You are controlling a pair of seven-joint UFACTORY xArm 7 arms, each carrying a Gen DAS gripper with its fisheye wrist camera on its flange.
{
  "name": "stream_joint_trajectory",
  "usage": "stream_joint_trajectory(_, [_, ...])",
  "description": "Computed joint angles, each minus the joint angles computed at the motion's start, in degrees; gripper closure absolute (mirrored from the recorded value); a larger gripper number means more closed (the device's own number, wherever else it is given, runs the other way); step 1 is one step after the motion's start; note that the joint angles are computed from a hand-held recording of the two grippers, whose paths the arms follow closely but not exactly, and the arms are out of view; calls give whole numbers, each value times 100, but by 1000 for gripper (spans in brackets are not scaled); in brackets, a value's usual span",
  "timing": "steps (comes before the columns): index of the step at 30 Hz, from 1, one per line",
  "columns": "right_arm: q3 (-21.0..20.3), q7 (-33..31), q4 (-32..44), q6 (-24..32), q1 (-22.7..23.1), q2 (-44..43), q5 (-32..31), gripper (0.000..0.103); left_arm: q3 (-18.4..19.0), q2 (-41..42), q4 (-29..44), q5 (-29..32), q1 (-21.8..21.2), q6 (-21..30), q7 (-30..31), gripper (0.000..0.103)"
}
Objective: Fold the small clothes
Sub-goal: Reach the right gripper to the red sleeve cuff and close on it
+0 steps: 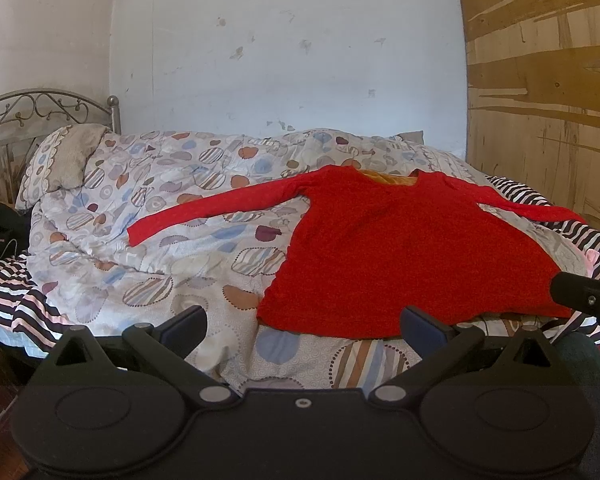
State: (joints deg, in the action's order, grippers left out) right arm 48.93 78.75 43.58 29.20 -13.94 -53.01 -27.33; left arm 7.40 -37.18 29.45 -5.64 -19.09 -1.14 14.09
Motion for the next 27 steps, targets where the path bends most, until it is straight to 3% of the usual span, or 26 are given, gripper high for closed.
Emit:
stream_joint_trajectory(4, [10, 22, 25, 46, -17, 29, 5, 0, 47, 13, -6, 4, -29, 3, 23, 1])
stream_joint_trajectory(6, [-140, -113, 48, -68, 63, 232, 21, 0, -64, 71, 99, 10, 108, 244, -37, 1])
stream_joint_trajectory(8, [-576, -434, 86, -268, 373, 666, 138, 0, -294, 288, 358, 51, 375, 625, -147, 1])
stream_joint_trajectory(12, [-1421, -561, 4, -659, 763, 963, 386, 0, 7, 883, 934, -94, 23, 674, 322, 1])
stream_joint_trajectory(15, [-1999, -1116, 227, -471, 974, 1287, 432, 0, -590, 1551, 1626, 137, 667, 754, 66, 1])
stream_joint_trajectory(18, [-2214, -1179, 381, -376, 667, 1352, 280, 0, -737, 2298, 2586, 161, 787, 1174, 48, 1])
stream_joint_trajectory(23, [-2468, -1116, 463, -526, 11, 1506, -103, 0, -1001, 3454, 3943, 226, 976, 1273, -246, 1])
stream_joint_trajectory(27, [-2454, -682, 369, -787, -746, 1510, -528, 0, -1076, 4322, 5042, 1146, 968, 1669, -1110, 1])
